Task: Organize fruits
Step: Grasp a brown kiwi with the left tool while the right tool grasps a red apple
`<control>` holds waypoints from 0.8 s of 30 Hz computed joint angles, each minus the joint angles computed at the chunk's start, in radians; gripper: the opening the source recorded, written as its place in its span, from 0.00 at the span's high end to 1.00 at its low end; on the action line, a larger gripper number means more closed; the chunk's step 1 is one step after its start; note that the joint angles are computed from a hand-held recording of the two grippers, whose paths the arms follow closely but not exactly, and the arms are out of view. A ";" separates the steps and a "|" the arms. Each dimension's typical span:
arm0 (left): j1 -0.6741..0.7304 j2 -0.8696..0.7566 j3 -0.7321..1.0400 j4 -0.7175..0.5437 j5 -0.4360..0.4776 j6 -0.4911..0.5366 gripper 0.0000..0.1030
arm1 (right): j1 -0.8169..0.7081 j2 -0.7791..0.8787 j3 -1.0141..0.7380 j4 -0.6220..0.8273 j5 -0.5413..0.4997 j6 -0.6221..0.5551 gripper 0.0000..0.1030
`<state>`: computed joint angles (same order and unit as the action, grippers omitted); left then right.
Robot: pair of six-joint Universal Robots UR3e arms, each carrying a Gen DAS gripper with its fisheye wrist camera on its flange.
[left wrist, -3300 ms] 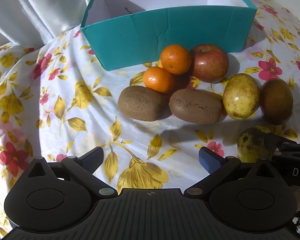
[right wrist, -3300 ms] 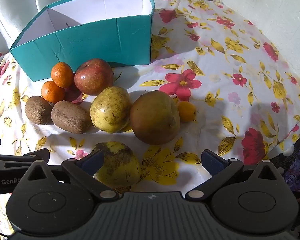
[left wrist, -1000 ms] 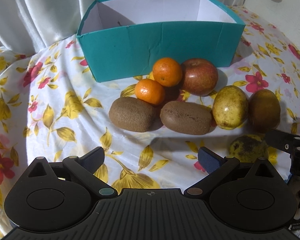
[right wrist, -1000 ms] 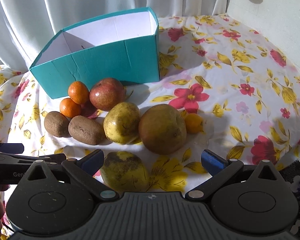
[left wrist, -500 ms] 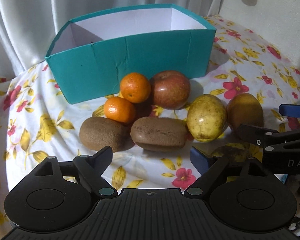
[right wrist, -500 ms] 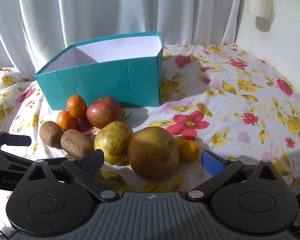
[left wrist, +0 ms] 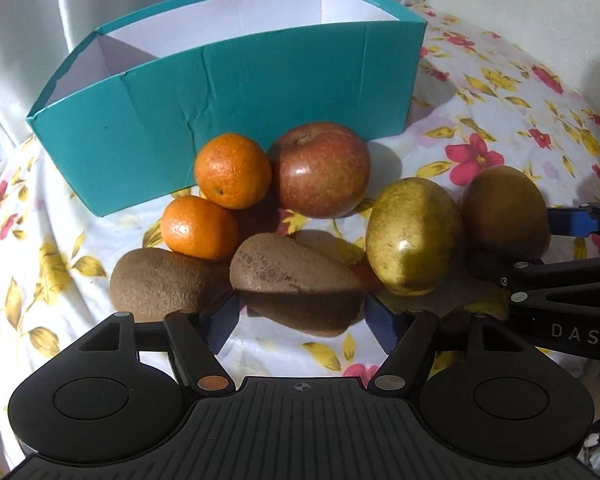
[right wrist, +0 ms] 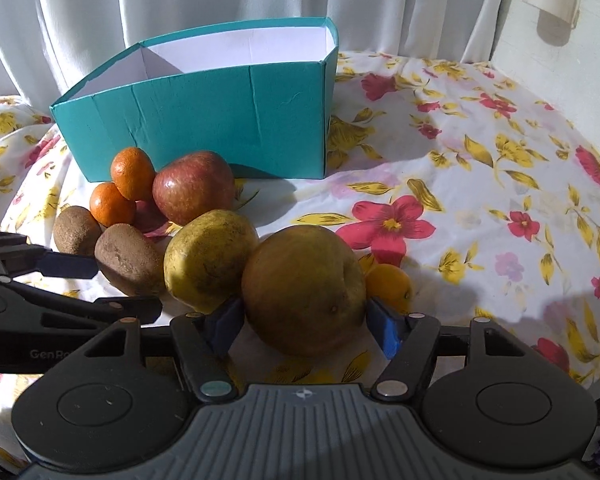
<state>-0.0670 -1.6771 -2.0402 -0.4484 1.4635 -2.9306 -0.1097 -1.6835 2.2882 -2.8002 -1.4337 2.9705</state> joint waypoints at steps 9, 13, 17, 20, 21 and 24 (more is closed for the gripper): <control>0.032 -0.062 0.022 0.047 -0.058 0.043 0.28 | 0.028 0.100 -0.045 -0.060 -0.052 0.003 0.39; 0.033 -0.082 0.029 0.074 -0.066 0.060 0.27 | 0.033 0.136 -0.054 -0.088 -0.060 0.016 0.41; 0.035 -0.103 0.040 0.096 -0.072 0.074 0.28 | 0.023 0.160 -0.058 -0.108 -0.040 0.023 0.41; 0.037 -0.118 0.045 0.117 -0.080 0.075 0.28 | 0.027 0.184 -0.059 -0.137 -0.044 0.023 0.41; 0.036 -0.122 0.044 0.127 -0.079 0.080 0.28 | 0.024 0.190 -0.061 -0.142 -0.039 0.025 0.42; 0.039 -0.122 0.029 0.157 -0.079 0.096 0.35 | 0.011 0.205 -0.064 -0.161 -0.022 0.027 0.43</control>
